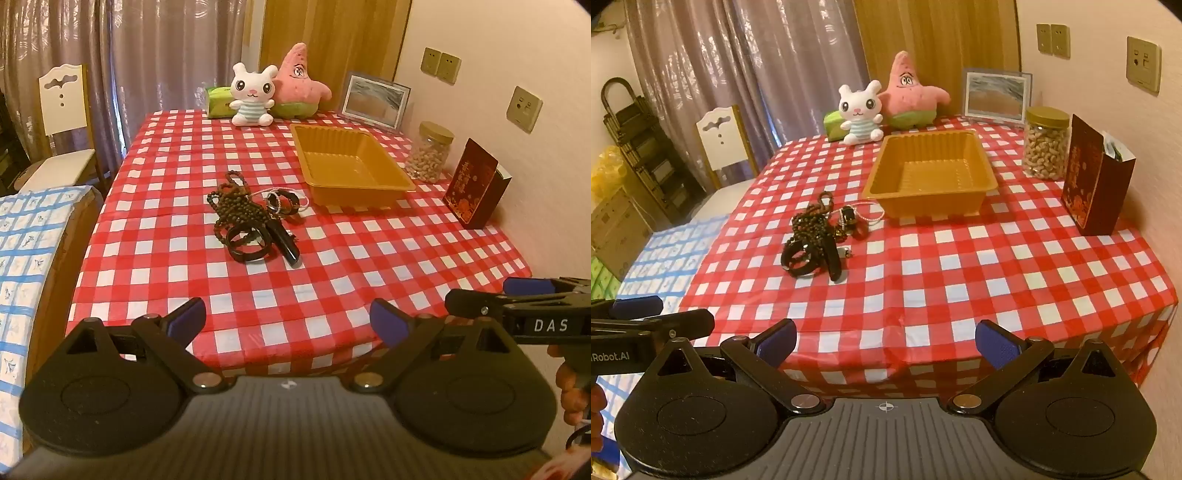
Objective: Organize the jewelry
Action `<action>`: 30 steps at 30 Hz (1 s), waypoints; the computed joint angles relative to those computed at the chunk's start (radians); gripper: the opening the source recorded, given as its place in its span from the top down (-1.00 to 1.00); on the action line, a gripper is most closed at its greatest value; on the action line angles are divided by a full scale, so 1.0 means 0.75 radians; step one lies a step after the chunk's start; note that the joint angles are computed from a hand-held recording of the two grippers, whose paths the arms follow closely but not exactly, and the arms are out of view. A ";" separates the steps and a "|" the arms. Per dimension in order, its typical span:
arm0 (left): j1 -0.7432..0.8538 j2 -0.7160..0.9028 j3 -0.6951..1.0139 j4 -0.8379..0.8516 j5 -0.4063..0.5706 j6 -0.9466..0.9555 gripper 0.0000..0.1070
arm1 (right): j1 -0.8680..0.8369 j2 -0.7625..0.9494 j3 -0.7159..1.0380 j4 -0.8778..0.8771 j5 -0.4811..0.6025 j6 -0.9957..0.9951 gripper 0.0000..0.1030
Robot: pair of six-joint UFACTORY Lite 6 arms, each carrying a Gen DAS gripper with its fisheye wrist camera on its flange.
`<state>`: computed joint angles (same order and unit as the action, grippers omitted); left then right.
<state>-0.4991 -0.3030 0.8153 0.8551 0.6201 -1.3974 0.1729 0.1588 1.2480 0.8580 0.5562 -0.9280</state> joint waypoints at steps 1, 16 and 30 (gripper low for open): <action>-0.001 0.001 0.001 0.001 0.001 -0.001 -0.77 | 0.000 0.001 0.000 0.001 -0.002 -0.003 -0.99; 0.002 0.001 0.003 -0.011 -0.004 0.008 -0.77 | 0.003 0.012 0.015 -0.006 0.000 0.008 -0.99; 0.000 0.030 0.027 0.001 -0.010 -0.004 -0.77 | 0.012 0.000 0.000 0.000 -0.010 0.006 -0.99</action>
<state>-0.4988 -0.2805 0.8352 0.8561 0.6128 -1.4000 0.1818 0.1591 1.2481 0.8581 0.5489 -0.9237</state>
